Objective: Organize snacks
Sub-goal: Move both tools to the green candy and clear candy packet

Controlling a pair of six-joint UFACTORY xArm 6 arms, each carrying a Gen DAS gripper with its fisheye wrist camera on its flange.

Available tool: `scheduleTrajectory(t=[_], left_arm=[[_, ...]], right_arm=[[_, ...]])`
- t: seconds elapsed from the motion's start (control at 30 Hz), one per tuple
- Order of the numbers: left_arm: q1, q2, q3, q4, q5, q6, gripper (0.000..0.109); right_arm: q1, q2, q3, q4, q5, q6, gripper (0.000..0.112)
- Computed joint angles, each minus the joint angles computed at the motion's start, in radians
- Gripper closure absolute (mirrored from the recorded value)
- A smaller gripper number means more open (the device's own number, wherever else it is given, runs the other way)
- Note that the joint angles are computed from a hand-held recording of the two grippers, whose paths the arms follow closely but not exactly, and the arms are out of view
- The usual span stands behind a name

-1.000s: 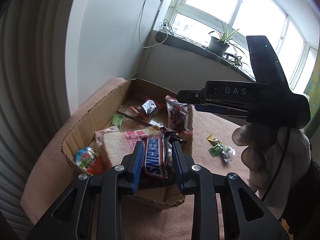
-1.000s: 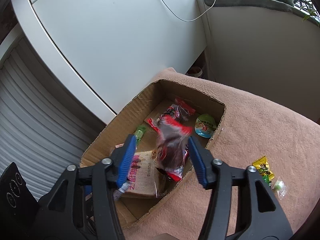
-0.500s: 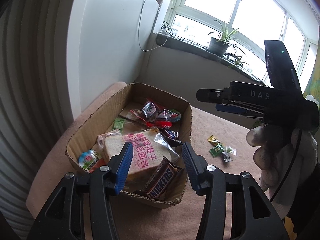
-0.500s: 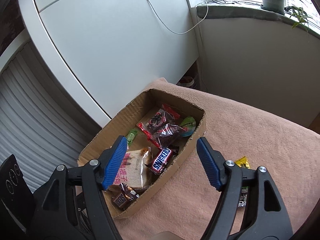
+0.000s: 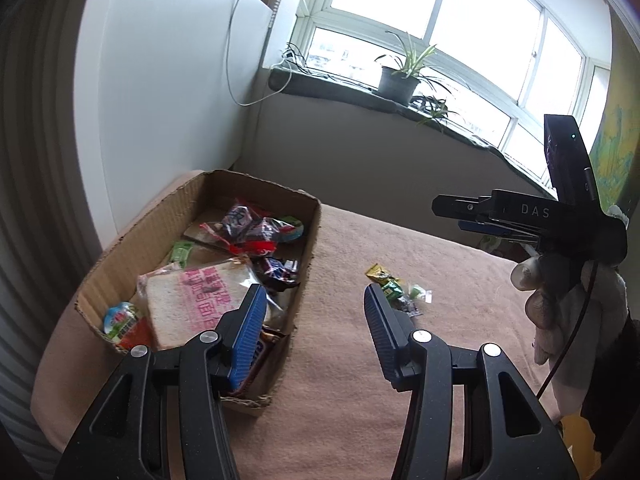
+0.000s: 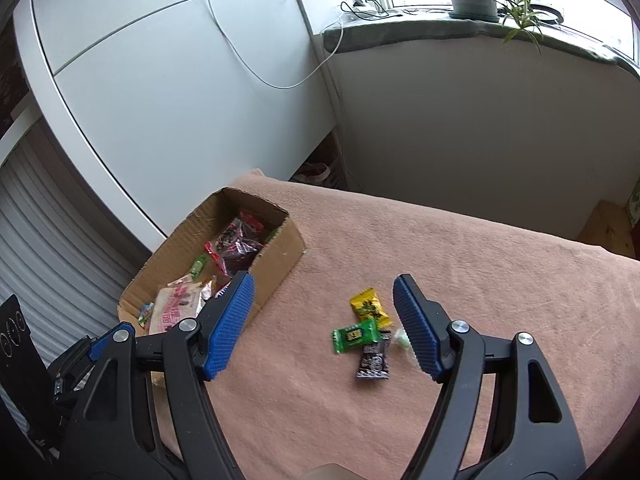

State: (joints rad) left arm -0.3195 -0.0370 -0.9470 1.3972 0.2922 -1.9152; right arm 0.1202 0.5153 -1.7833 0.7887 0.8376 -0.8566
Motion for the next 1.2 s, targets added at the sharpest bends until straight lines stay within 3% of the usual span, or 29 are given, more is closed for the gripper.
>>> scheduleTrajectory(t=[0.33,0.4,0.47,0.57,0.8,1.0,1.2], left_arm=[[-0.047,0.144,-0.132,-0.091,-0.028,0.135,0.059],[-0.052,0.174,-0.159,-0.117,-0.039,0.174,0.063],[-0.057,0.209,-0.191,-0.16,-0.05,0.236,0.07],[-0.057,0.261,-0.232,-0.237,-0.082,0.325,0.075],[-0.058,0.4,-0.35,-0.486,-0.099,0.585,0.077],[-0.069,0.503,-0.454,-0.612,-0.04,0.743,0.077],[-0.073,0.558,-0.511,-0.634,0.016,0.8,0.077]], right_arm=[[-0.073,0.046,-0.027,-0.019,0.047,-0.052,0.039],[-0.082,0.063,-0.047,-0.03,0.077,-0.064,0.052],[-0.088,0.086,-0.071,-0.04,0.105,-0.071,0.06],[-0.094,0.114,-0.095,-0.047,0.123,-0.077,0.061],[-0.084,0.186,-0.151,-0.073,0.144,-0.089,0.062],[-0.066,0.258,-0.219,-0.12,0.158,-0.077,0.069],[-0.063,0.322,-0.294,-0.144,0.18,-0.076,0.07]])
